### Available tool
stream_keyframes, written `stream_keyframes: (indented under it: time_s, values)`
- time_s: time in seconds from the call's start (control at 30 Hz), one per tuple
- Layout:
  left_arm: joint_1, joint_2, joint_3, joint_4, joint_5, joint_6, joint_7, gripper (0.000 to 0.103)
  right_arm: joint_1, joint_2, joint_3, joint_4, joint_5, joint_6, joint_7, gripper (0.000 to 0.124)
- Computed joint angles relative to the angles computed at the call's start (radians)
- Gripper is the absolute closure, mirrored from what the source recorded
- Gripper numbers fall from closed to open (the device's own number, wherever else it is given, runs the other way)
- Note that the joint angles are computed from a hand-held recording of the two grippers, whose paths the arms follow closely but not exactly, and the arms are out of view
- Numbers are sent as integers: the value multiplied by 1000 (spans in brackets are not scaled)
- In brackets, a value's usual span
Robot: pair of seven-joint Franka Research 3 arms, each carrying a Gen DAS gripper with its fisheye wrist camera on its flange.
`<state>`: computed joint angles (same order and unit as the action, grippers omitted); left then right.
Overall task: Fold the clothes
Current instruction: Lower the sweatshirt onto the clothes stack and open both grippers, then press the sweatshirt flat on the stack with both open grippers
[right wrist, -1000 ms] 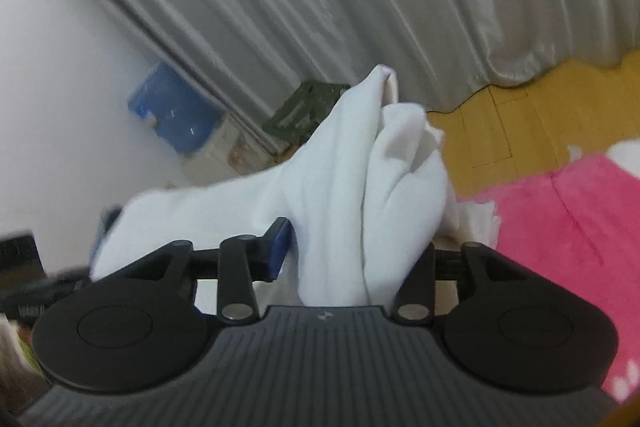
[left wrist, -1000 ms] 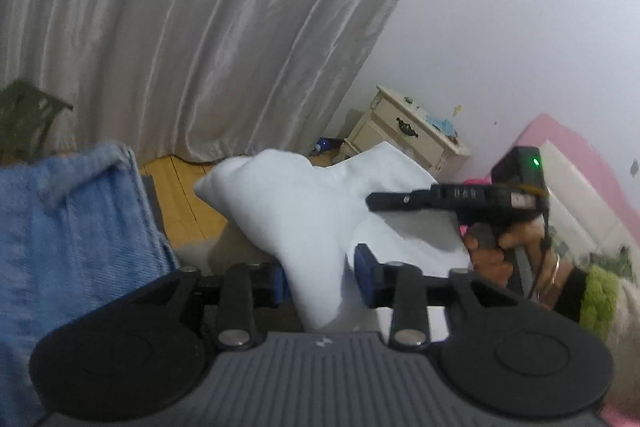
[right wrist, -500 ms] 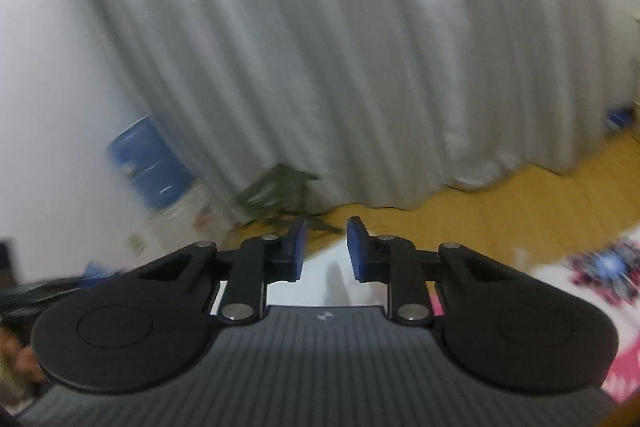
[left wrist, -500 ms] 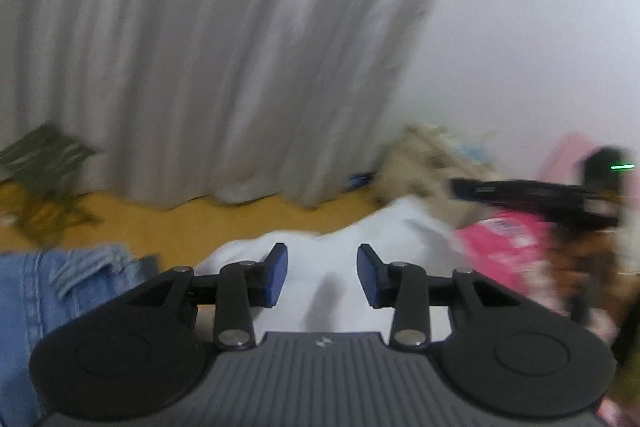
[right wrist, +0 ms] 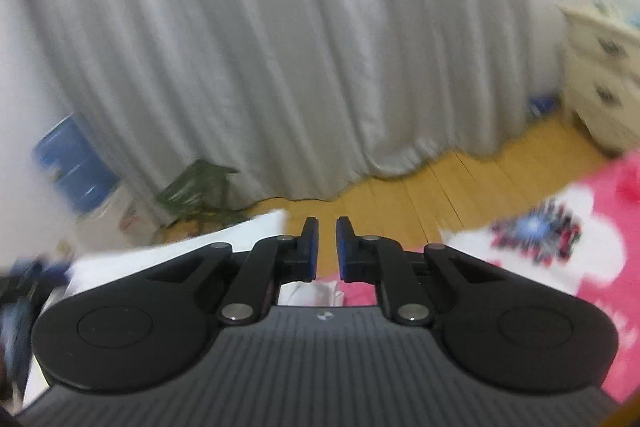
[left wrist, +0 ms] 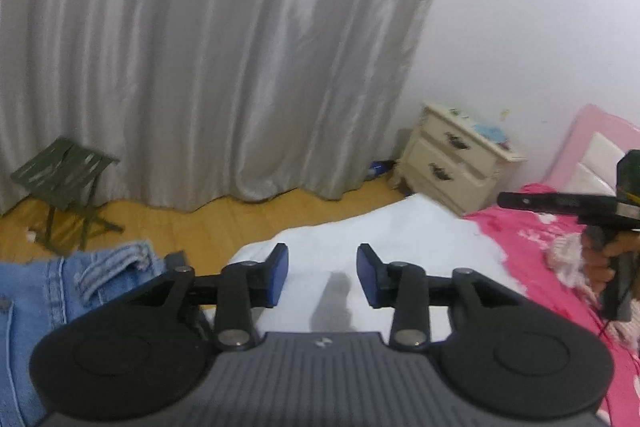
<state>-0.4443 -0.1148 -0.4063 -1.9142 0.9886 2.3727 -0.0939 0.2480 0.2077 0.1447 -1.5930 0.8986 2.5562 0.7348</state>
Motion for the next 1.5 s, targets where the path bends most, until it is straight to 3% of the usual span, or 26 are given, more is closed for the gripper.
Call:
stream_keyframes:
  time_s: [0.17, 0.2, 0.27, 0.37, 0.5, 0.57, 0.6, 0.67, 0.77, 0.83, 0.87, 0.93, 1.03, 1.17, 1.3, 1.37, 1.5]
  values:
    - [-24, 28, -4, 12, -51, 67, 97, 64, -25, -228, -33, -191, 43, -293, -366, 113]
    - [-33, 34, -8, 16, -57, 61, 108, 64, -13, -263, -45, -234, 18, -316, -388, 114]
    - [-45, 25, -7, 7, -81, 70, 133, 64, 13, -312, -51, -306, -67, -279, -377, 114]
    - [-55, -48, 7, -55, -189, 128, 201, 60, 27, -349, -81, -358, -57, -259, -211, 112]
    - [-105, -154, 80, -198, -547, 307, 365, 49, -4, -288, -144, -349, 121, -348, 144, 76]
    - [-175, -179, 138, -270, -762, 396, 458, 40, -13, -250, -144, -344, 193, -368, 186, 75]
    - [-199, -181, 150, -287, -834, 403, 488, 39, -17, -229, -140, -339, 230, -377, 200, 71]
    - [-184, -175, 117, -299, -875, 404, 468, 37, -29, -207, -133, -341, 282, -394, 208, 67]
    - [-148, -143, 73, -316, -910, 470, 432, 37, -40, -185, -120, -342, 332, -423, 192, 65]
    - [-127, -119, 47, -320, -909, 508, 394, 42, -37, -190, -108, -350, 329, -397, 165, 66]
    - [-124, -109, 41, -323, -912, 527, 382, 54, -34, -193, -103, -354, 328, -383, 152, 69]
    - [-130, -92, 42, -323, -921, 566, 390, 76, -32, -212, -100, -362, 309, -366, 128, 95]
    - [-101, -89, 20, -294, -849, 568, 382, 87, -23, -263, -103, -391, 305, -318, 46, 110]
    - [-174, -87, 79, -307, -936, 641, 499, 89, -23, -283, -129, -395, 360, -333, -40, 116]
    - [-207, -35, 88, -270, -1017, 560, 613, 88, -15, -264, -119, -404, 296, -281, -48, 116]
    - [-216, -53, 97, -267, -1066, 515, 704, 78, -4, -247, -102, -411, 203, -230, 6, 115]
    - [-218, -92, 106, -257, -1125, 424, 864, 74, 9, -274, -95, -426, 153, -169, 7, 107]
